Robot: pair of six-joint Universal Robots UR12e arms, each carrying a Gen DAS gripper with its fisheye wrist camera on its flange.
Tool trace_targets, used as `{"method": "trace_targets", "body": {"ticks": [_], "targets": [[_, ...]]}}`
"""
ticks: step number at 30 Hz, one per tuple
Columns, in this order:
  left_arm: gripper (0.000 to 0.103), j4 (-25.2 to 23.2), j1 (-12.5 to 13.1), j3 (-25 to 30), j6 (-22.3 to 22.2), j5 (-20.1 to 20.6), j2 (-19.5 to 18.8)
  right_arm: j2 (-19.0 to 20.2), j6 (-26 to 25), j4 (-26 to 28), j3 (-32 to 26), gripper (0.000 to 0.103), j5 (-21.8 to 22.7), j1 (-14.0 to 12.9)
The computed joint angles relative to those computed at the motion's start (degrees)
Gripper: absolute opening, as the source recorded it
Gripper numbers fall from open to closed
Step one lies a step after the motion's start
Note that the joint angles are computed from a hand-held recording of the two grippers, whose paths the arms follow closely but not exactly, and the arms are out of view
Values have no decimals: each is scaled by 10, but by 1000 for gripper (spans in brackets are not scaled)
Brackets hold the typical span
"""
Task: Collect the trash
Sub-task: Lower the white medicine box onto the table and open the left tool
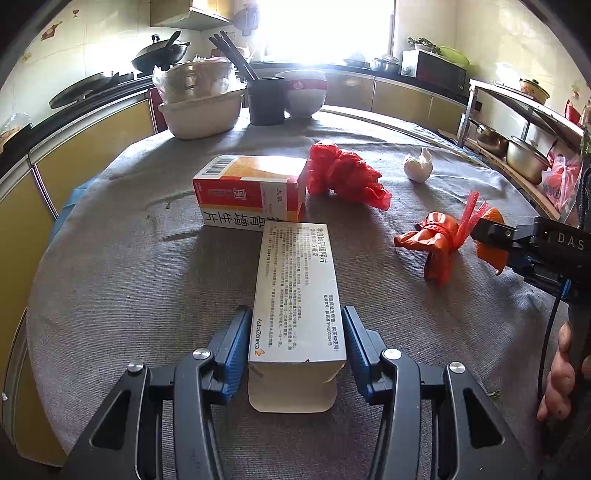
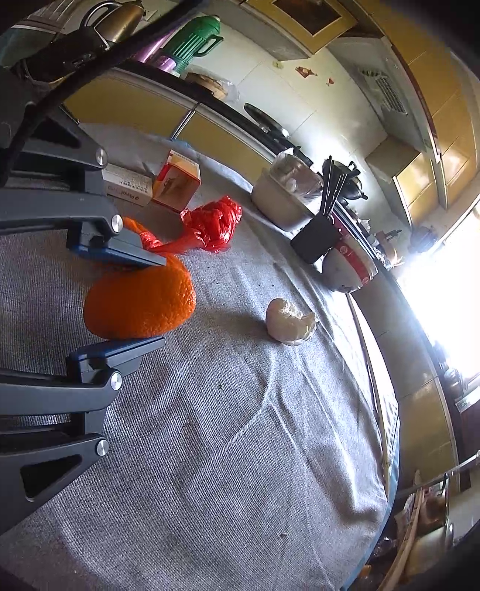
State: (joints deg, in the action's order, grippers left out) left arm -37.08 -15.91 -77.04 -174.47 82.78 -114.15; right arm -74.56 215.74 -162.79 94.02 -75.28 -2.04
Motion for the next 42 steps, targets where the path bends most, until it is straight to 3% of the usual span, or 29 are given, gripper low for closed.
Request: {"method": "trace_targets", "body": {"ticks": [14, 32, 42], "targets": [[55, -5, -3, 2, 12, 5, -1, -2, 3, -15, 5, 38, -2, 0], [59, -10, -2, 4, 14, -1, -1, 1, -1, 4, -2, 38, -5, 1], [66, -16, -4, 8, 15, 5, -3, 0, -1, -26, 6, 38, 13, -2]]}}
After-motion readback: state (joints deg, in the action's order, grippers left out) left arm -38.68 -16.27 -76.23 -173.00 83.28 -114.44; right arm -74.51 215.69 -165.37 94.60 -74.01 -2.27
